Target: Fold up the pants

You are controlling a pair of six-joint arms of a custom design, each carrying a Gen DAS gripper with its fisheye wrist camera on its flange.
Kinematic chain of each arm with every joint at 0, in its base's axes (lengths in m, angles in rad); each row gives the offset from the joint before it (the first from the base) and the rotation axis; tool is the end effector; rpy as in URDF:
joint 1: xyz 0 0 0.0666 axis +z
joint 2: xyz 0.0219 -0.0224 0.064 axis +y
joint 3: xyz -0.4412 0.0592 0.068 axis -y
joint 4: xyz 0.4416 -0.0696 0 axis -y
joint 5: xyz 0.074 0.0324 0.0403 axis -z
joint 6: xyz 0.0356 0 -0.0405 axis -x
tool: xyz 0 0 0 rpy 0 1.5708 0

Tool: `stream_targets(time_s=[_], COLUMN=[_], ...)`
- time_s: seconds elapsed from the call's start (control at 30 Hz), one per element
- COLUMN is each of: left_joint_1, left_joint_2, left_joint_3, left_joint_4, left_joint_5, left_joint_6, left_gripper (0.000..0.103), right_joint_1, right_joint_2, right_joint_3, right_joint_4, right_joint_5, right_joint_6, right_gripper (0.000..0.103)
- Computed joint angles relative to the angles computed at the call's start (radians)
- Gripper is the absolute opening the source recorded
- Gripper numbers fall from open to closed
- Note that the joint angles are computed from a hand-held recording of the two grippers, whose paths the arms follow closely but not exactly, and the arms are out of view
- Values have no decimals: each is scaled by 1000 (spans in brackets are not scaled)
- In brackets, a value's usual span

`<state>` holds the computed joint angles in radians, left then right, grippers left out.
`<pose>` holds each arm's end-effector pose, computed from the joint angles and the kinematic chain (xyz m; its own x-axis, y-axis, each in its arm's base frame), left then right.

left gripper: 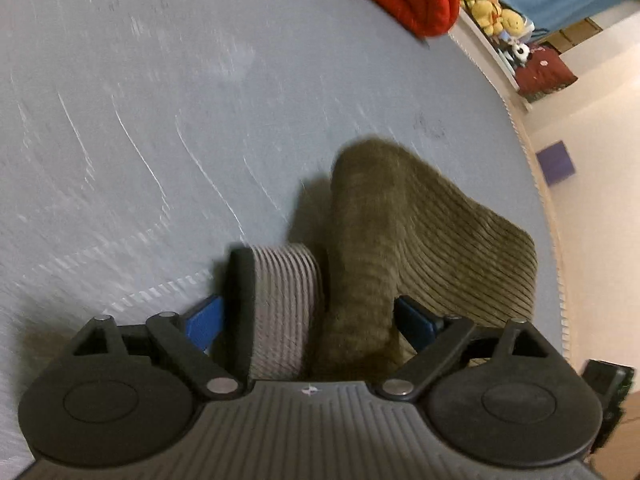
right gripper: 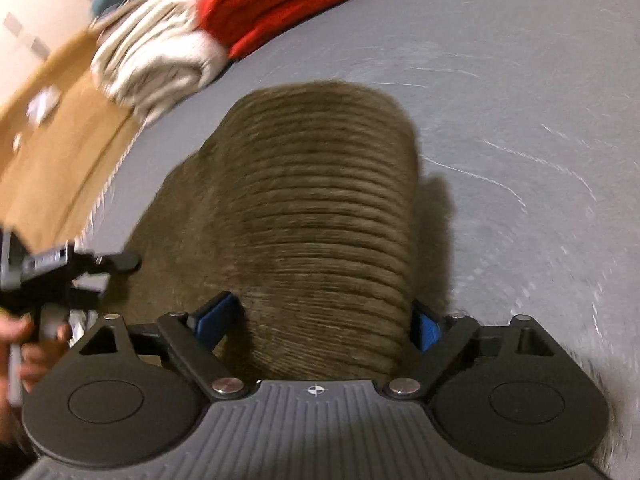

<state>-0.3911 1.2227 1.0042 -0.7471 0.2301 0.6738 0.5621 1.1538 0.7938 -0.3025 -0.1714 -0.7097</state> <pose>0.3925 -0.1711 0.3833 -0.9006 -0.2858 -0.3276 -0.0906 0.8604 -0.5016 0.3393 0.2204 0.3387 -0.8111 0.2479 -0.5297 -0.1455 0.7917 0.5933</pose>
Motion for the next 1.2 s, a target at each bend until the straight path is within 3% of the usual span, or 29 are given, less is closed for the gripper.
stream_targets(time_s=[0.07, 0.17, 0.2, 0.3, 0.4, 0.53, 0.87, 0.97, 1.03, 1.07, 1.1, 1.17, 1.2], left_joint_1=[-4, -18, -22, -65, -140, -190, -320, -337, -343, -347, -356, -363, -369], left_joint_2=[11, 19, 21, 16, 24, 44, 214, 288, 338, 351, 364, 361, 356], left_joint_3=[-8, 1, 5, 22, 53, 86, 246, 308, 356, 370, 389, 397, 407], left_joint_4=[10, 0, -2, -17, -19, 47, 243, 214, 107, 68, 27, 20, 14], left_joint_5=[8, -17, -28, -103, -229, -231, -295, -314, -360, -399, -449, -482, -499], left_joint_6=[-11, -53, -64, -93, -160, -175, -172, -138, -129, -139, -150, -158, -155], left_gripper=[99, 99, 95, 80, 69, 59, 56, 62, 64, 64, 67, 69, 69], right_joint_1=[1, 7, 10, 35, 71, 35, -278, -365, -396, -399, -391, -359, -361], right_joint_2=[15, 11, 3, -43, -79, -154, -236, -215, -183, -163, -134, -91, -97], right_joint_3=[12, 23, 24, 6, 8, 2, 70, 63, 32, 14, 17, 32, 23], right_joint_4=[-11, -27, -28, -13, -14, -45, -151, -113, -52, -40, -79, -127, -110], right_joint_5=[3, 26, 37, 94, 175, 179, 87, 17, 28, 84, 162, 323, 333], right_joint_6=[20, 31, 34, 50, 136, 163, 420, 481, 482, 475, 468, 452, 467], right_gripper=[85, 64, 53, 41, 39, 39, 39, 46, 56, 59, 59, 57, 57])
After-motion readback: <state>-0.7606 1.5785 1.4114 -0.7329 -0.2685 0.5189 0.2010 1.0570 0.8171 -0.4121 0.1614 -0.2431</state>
